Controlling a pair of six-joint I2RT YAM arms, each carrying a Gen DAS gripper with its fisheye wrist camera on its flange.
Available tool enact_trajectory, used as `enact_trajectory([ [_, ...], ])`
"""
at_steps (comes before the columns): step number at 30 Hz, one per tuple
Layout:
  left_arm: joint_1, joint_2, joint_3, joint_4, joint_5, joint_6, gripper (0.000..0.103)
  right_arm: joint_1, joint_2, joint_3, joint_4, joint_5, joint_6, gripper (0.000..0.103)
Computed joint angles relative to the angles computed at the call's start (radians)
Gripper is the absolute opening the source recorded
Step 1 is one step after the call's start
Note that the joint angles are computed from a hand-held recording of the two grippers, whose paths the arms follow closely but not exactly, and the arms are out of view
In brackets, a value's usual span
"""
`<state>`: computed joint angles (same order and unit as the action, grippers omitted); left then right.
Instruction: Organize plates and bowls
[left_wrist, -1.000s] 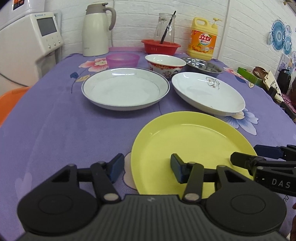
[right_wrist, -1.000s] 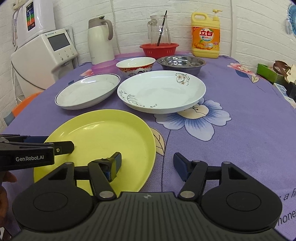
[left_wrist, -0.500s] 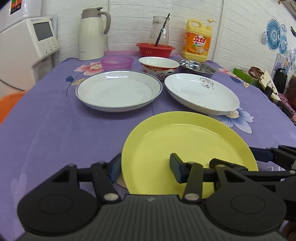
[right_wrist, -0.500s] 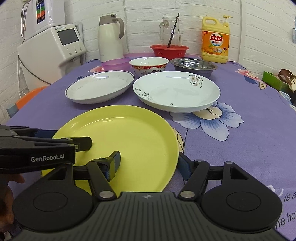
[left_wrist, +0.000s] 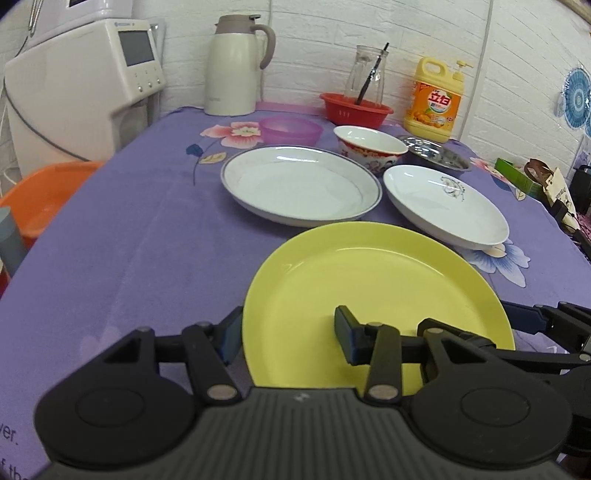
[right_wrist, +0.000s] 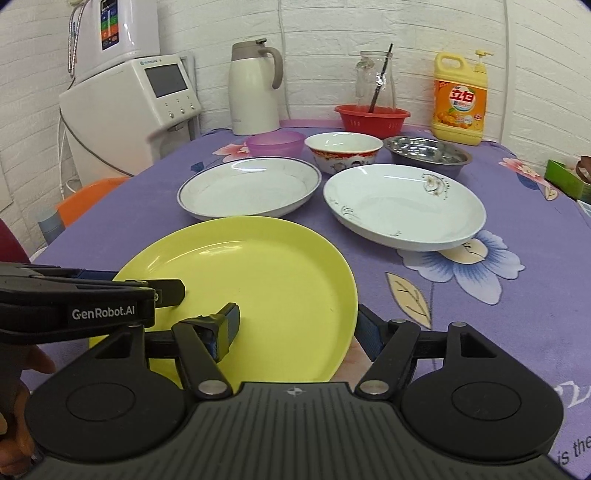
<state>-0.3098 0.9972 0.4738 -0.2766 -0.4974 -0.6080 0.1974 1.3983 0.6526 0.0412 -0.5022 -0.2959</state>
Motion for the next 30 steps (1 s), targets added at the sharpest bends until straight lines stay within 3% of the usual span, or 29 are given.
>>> enact_trajectory([
  [13,0.093,0.027,-0.025,0.062,0.064,0.063,0.042,0.056,0.077,0.054,-0.015,0.037,0.016,0.103],
  [16,0.078,0.034,-0.039,0.094,0.039,0.068,0.043,0.061,0.079,0.031,0.022,0.052,-0.005,0.103],
  [20,0.147,-0.009,-0.046,0.099,0.139,0.081,0.047,0.017,0.089,0.072,-0.046,-0.029,-0.006,0.103],
  [24,0.231,-0.079,-0.04,0.09,0.215,0.098,0.058,-0.038,0.063,0.084,-0.035,-0.061,0.012,0.103],
  [30,0.384,-0.057,0.089,0.086,0.305,0.238,0.061,-0.074,0.104,0.191,-0.078,-0.14,0.005,0.103],
])
